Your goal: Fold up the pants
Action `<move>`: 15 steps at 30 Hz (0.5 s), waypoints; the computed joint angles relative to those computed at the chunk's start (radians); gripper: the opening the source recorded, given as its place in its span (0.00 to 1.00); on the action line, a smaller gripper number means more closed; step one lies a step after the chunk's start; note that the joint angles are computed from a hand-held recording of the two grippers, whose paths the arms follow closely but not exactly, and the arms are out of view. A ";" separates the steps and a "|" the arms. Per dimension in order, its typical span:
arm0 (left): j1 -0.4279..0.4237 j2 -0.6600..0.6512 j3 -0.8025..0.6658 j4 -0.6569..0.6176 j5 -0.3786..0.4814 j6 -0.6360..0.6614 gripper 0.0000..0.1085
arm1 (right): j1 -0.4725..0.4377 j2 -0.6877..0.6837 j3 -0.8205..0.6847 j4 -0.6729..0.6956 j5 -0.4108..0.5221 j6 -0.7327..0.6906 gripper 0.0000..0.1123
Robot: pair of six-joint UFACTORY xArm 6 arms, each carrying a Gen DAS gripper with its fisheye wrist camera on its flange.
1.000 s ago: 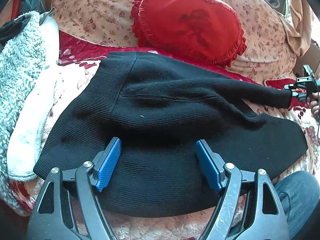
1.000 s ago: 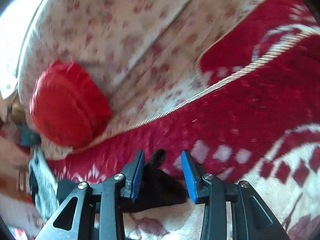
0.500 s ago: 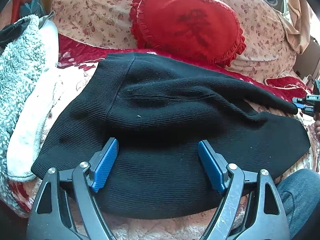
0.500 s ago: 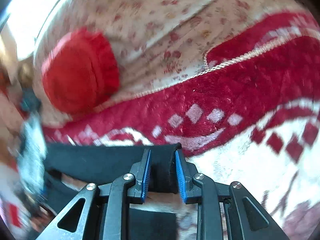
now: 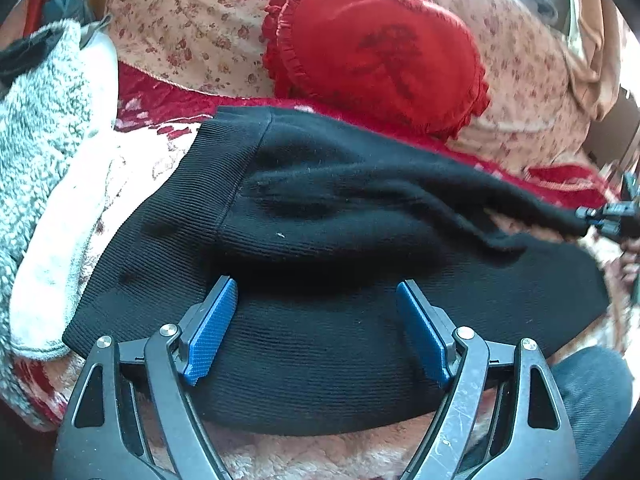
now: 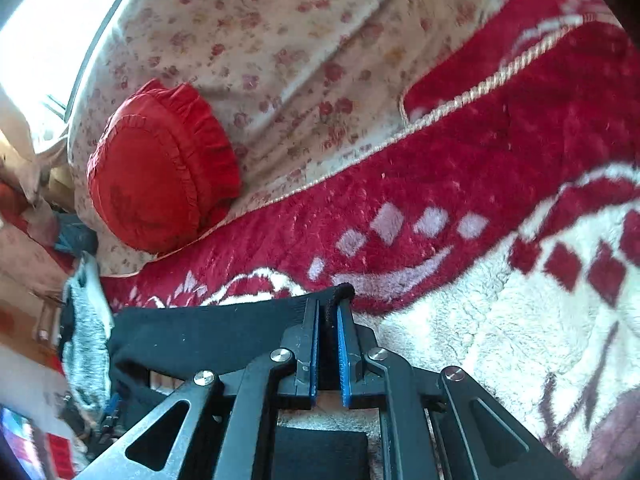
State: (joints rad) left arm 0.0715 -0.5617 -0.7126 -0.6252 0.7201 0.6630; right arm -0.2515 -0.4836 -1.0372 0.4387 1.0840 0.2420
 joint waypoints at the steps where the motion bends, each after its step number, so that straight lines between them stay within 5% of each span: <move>1: 0.019 0.004 -0.018 -0.024 0.032 0.016 0.75 | 0.016 -0.016 0.010 -0.029 -0.030 0.020 0.06; 6: 0.067 0.043 -0.118 -0.018 0.027 0.096 0.75 | 0.187 -0.111 0.032 -0.367 -0.132 0.233 0.06; 11: 0.120 0.292 -0.381 -0.009 0.009 0.173 0.75 | 0.345 -0.214 0.116 -0.642 -0.170 0.561 0.06; 15: 0.134 0.545 -0.661 -0.006 0.172 0.263 0.75 | 0.392 -0.281 0.236 -0.680 -0.213 0.691 0.06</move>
